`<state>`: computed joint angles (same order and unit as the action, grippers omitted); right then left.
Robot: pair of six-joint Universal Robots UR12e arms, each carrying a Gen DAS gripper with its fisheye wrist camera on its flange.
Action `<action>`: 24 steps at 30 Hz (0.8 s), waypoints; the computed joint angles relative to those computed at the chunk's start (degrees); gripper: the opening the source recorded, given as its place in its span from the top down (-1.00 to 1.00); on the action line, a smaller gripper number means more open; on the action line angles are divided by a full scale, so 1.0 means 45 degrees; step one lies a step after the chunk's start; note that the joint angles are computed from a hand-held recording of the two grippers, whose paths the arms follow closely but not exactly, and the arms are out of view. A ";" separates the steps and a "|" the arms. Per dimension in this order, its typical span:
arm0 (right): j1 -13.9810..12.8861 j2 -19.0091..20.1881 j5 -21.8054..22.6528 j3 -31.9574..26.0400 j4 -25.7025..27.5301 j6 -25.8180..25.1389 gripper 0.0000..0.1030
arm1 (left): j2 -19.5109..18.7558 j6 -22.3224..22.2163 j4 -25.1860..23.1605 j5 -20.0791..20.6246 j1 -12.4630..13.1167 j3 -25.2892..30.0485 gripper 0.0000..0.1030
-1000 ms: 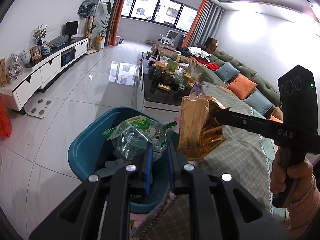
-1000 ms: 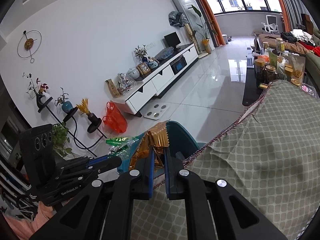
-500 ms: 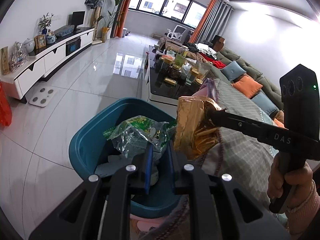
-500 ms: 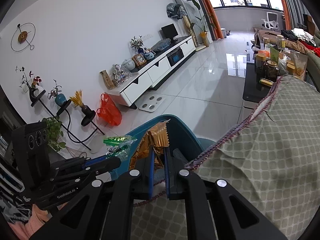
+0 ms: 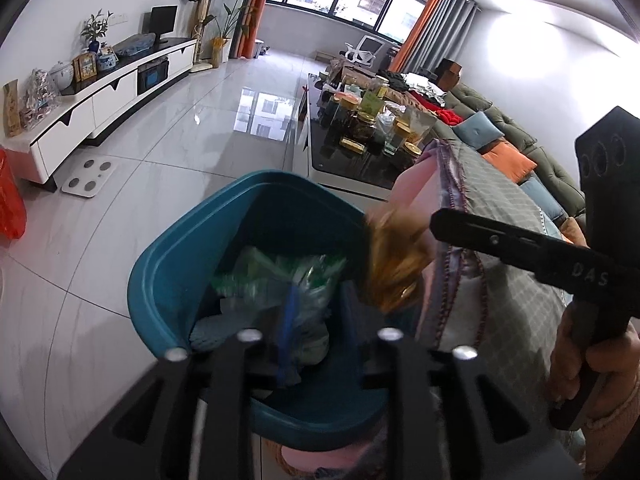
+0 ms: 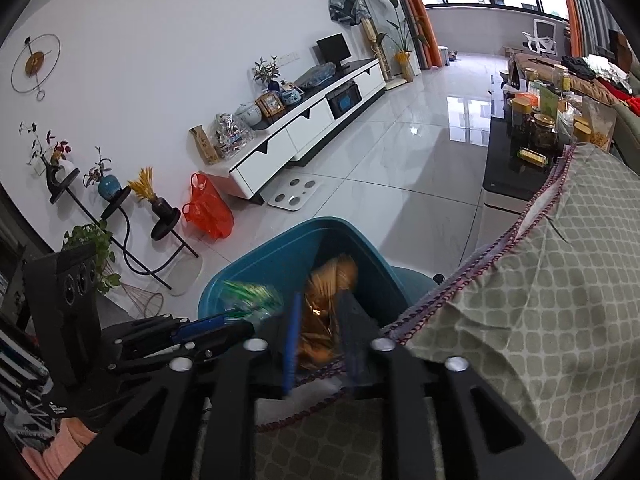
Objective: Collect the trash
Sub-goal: 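Open both tools over the teal bin, dropping wrapper and foil, then move both open tools back over the table toward the orange peels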
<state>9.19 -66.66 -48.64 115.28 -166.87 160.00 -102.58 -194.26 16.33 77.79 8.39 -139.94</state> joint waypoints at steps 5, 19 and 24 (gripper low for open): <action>-0.0173 -0.0045 0.0198 0.0096 -0.0008 -0.0048 0.50 | -0.0129 -0.0203 0.0071 0.0068 0.0022 -0.0009 0.23; -0.1588 -0.1165 0.1935 0.1681 -0.1277 -0.0782 0.19 | 0.0535 0.0547 0.2271 0.1004 -0.1112 -0.0533 -0.25; -0.2607 -0.1811 0.1985 0.2649 -0.2101 -0.0891 0.12 | 0.0485 0.0999 0.3210 0.1272 -0.2083 -0.0432 -0.47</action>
<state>-2.54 -74.81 -39.70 127.19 -176.32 155.99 -100.39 -189.77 30.77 83.52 -0.98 -141.88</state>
